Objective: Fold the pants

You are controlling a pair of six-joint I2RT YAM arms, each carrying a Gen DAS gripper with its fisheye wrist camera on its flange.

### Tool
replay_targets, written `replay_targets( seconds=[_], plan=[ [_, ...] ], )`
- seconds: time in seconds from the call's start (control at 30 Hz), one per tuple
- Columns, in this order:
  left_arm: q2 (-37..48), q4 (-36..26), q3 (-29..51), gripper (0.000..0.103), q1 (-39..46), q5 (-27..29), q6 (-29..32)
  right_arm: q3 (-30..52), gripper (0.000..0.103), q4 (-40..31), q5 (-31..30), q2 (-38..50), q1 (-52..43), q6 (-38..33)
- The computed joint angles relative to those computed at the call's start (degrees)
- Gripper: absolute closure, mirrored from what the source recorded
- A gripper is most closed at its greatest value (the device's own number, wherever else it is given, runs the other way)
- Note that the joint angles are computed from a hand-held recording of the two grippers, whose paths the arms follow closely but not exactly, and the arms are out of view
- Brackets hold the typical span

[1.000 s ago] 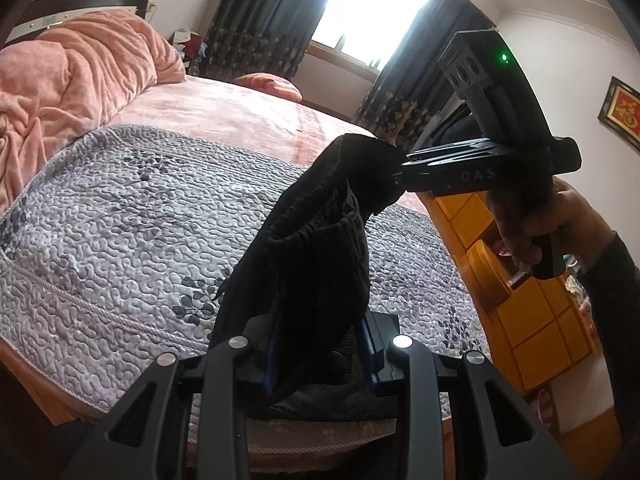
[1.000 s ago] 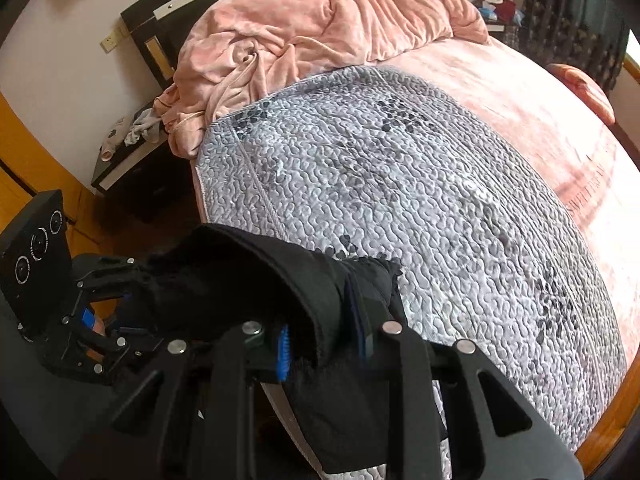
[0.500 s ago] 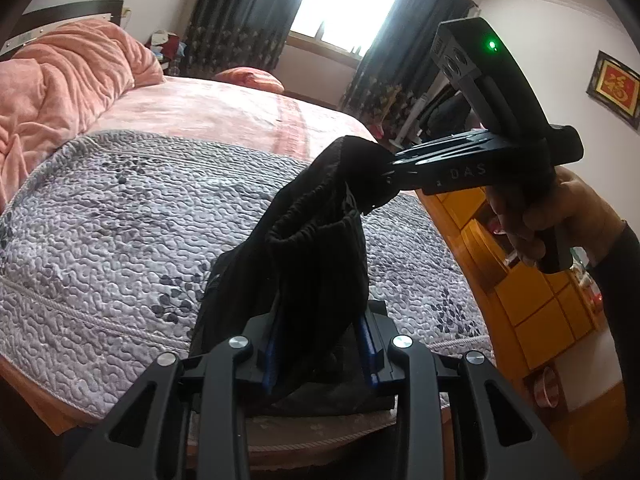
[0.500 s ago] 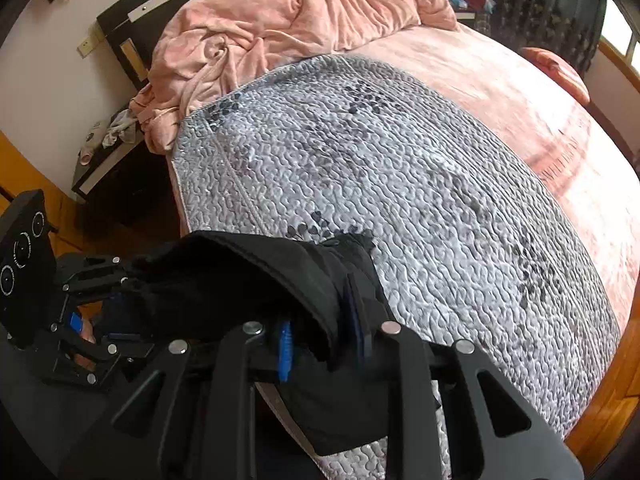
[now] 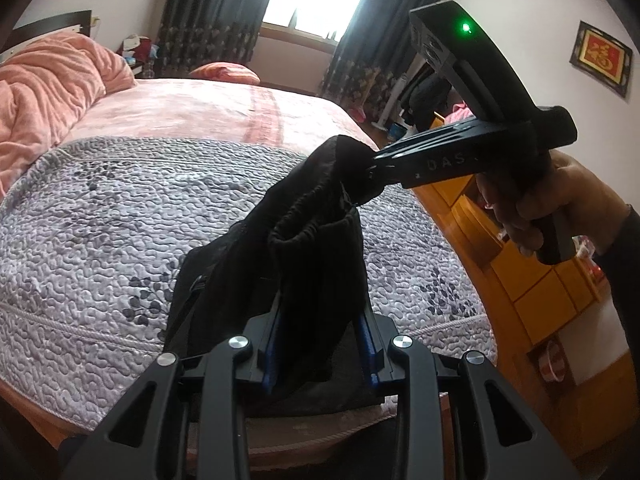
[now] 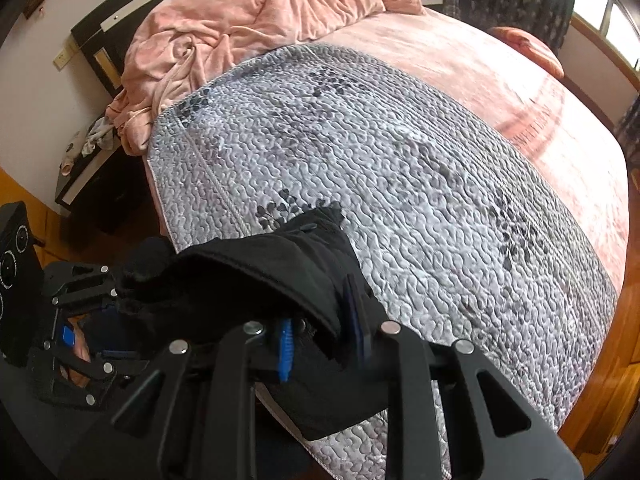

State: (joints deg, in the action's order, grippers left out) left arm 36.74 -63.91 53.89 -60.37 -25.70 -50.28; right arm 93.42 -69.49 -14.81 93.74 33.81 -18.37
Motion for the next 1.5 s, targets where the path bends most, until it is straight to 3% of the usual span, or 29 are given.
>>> replay_targets(
  seconds=[0.6,1.5],
  plan=[
    [8.83,13.44,-5.82,0.071,1.42,6.58,4.51,-13.0,0.083,6.54,-3.64,-3.5,-10.55,-5.18],
    [26.98,32.55,-12.18,0.071,6.73,18.87,9.03,-26.18,0.086,17.23,-9.35,-0.42,-23.53,-13.62]
  ],
)
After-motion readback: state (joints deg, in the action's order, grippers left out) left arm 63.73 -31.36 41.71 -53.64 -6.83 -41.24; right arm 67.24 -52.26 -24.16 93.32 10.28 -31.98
